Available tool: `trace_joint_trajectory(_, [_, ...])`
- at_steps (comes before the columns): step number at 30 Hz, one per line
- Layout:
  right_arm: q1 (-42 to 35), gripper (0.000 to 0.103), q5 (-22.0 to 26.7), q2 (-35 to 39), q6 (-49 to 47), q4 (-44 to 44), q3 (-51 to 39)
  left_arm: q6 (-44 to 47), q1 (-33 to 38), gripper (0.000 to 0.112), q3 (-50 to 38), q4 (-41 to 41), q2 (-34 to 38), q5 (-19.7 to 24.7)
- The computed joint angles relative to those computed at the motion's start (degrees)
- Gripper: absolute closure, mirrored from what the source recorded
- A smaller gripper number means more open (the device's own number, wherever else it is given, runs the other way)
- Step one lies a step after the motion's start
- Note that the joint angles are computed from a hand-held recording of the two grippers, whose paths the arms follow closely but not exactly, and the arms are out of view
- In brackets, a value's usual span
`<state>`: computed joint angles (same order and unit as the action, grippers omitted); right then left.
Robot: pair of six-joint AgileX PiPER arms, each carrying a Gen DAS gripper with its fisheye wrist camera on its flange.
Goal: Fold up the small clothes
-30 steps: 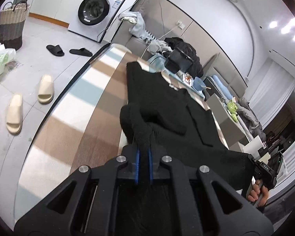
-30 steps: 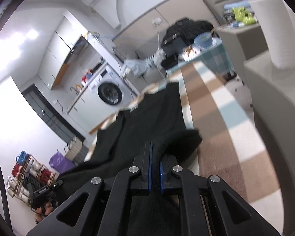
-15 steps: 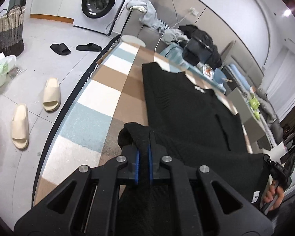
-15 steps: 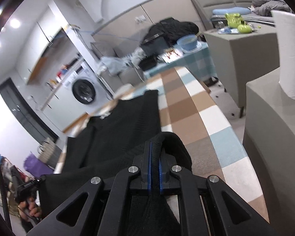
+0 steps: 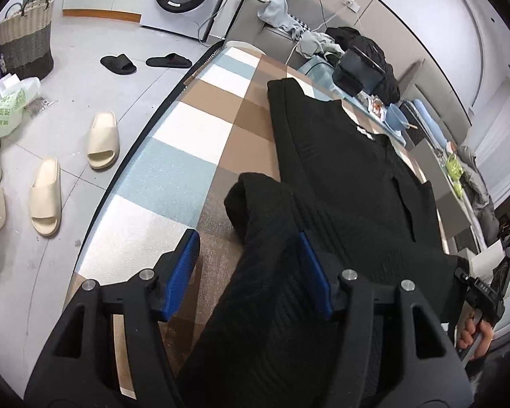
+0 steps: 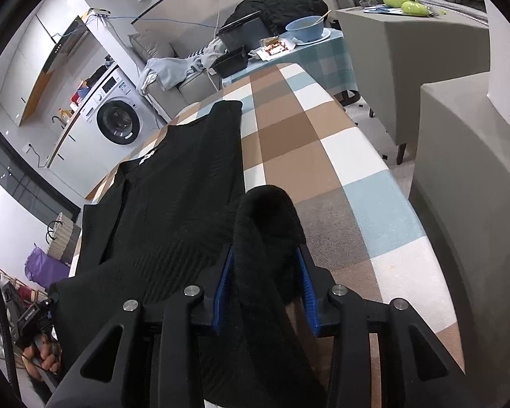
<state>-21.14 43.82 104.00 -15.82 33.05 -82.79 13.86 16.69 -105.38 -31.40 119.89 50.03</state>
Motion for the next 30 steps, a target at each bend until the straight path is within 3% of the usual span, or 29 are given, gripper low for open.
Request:
trace_joint_trajectory(5, [1.50, 0.061, -1.24, -0.04, 0.41, -0.83, 0.38, 1.46, -1.35, 0.055, -0.81, 0.12, 0.82, 0.89])
trace_joint_trajectory(30, [3.58, 0.058, -1.76, 0.16, -0.04, -3.20, 0.25, 1.82, -3.77, 0.055, 0.71, 2.73, 0.60, 0.32])
